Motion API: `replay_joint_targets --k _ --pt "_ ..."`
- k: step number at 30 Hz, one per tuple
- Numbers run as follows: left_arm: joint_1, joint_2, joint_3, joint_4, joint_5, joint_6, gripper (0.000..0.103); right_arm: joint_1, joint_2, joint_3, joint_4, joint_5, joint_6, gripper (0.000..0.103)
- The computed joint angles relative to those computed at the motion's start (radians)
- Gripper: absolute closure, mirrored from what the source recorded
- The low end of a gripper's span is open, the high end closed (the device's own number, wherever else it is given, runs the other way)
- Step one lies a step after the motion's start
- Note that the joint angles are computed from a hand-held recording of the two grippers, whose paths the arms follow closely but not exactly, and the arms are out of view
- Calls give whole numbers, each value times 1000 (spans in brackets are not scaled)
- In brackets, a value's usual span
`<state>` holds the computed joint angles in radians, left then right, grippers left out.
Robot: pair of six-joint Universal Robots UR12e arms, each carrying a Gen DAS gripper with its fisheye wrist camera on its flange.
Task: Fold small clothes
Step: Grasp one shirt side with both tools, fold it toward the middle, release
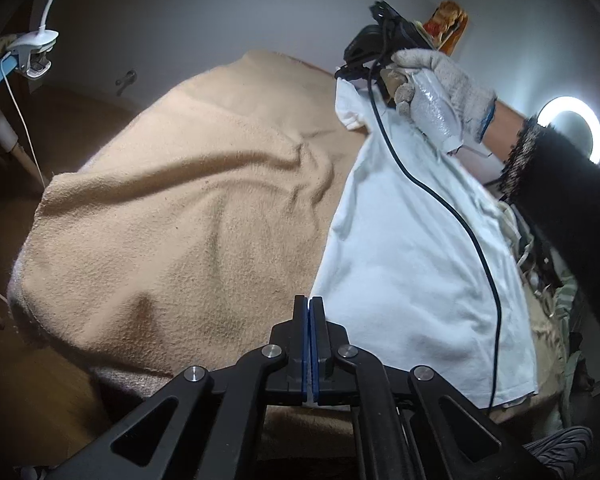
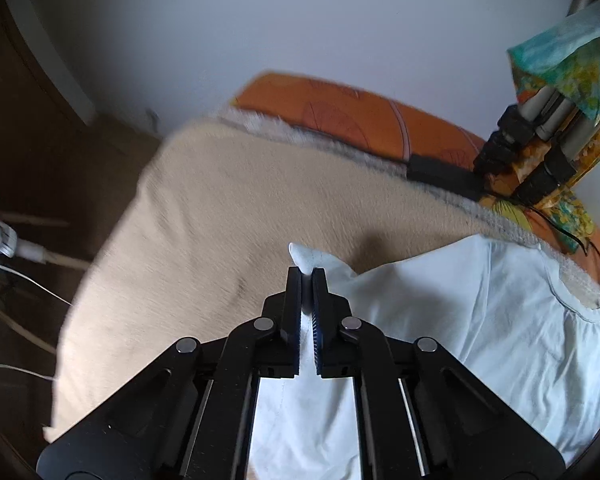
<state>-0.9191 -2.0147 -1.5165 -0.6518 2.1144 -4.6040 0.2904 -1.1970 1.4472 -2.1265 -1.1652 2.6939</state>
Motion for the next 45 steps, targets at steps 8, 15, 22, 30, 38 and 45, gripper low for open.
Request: replay_joint_targets --k 8,15,22,30,38,45 --pt "-3 5 -12 49 0 -3 103 -25 15 -4 9 69 16 98" --pt "-11 2 12 -30 51 -26 49 -1 6 -11 39 -1 -54 63" --pt "4 -2 9 -35 -28 -21 62 54 7 -7 43 -181 -110 52" --pt "2 -29 63 -91 -49 64 103 53 9 21 5 -207 -143 97" --pt "-11 -47 87 49 -4 155 103 -27 -30 43 -20 -8 -133 99" --pt "-15 -80 152 97 -9 262 103 -120 -66 66 -18 154 -144 99"
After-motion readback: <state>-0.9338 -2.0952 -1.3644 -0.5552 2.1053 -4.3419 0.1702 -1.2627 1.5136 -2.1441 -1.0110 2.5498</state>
